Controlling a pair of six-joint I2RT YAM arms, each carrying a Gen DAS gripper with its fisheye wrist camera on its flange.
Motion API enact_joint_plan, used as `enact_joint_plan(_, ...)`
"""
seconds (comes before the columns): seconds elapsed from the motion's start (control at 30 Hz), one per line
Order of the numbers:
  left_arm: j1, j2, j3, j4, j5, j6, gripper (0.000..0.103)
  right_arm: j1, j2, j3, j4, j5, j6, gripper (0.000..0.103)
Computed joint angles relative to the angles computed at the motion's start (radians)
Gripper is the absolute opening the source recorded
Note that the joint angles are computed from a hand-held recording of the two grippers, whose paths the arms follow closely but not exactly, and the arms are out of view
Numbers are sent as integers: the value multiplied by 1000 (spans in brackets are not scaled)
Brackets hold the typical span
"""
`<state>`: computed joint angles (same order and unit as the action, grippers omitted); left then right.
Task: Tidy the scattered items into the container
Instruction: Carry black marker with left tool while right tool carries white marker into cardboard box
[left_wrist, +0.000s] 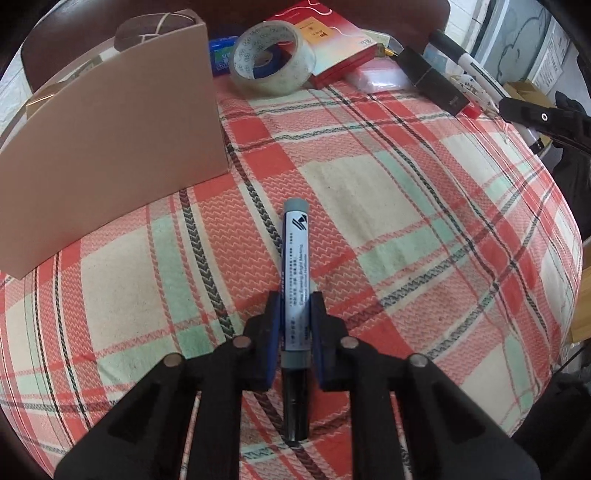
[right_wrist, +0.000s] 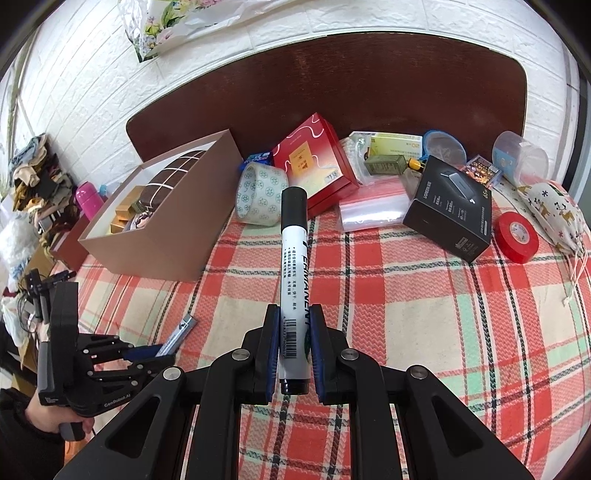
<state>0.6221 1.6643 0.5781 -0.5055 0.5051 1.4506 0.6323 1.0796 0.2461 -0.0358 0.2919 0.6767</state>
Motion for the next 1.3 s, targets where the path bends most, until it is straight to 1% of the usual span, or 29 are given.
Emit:
enact_joint_plan(0.17,24,-58,41,-69,48,-61,15,15,9,30,-12,1,-12,16)
enact_joint_plan(0.23,25,-94,62,-98,77,-115,15,31,33,55,-9,6,-15,16)
enact_joint_plan(0.37,43,-135,150,-167,140,-241,15,50,107,141,1,4,-36,16)
enact_joint_plan(0.43,42,-143,209,-189,167,-315,15,51,160,208,4,0,-63,16)
enact_joint_plan(0.5,41,-118,298,-240,178,-367,18,47,219,283,6,-9,-92,16)
enact_joint_plan(0.53,38,-120,322,-237,185,-397,16,42,254,330,7,-18,-111,16)
enact_joint_plan(0.57,35,-132,342,-210,187,-447,15,37,287,371,6,-28,-125,16)
enact_joint_plan(0.67,31,-87,462,-259,214,-520,15,20,422,528,5,-77,-161,16)
enact_joint_plan(0.7,22,-74,497,-258,216,-550,15,20,474,589,0,-90,-174,16)
enact_joint_plan(0.83,-19,0,614,-222,203,-657,15,31,663,793,-19,-141,-190,16)
enact_joint_plan(0.97,-77,104,731,-171,156,-762,15,37,850,1005,-65,-182,-185,16)
enact_joint_plan(1.1,-130,218,850,-152,105,-828,15,25,1007,1199,-119,-222,-165,16)
enact_joint_plan(1.2,-150,275,900,-140,77,-850,15,21,1063,1272,-135,-224,-166,16)
enact_joint_plan(1.3,-150,299,915,-113,64,-866,17,10,1097,1313,-149,-233,-160,17)
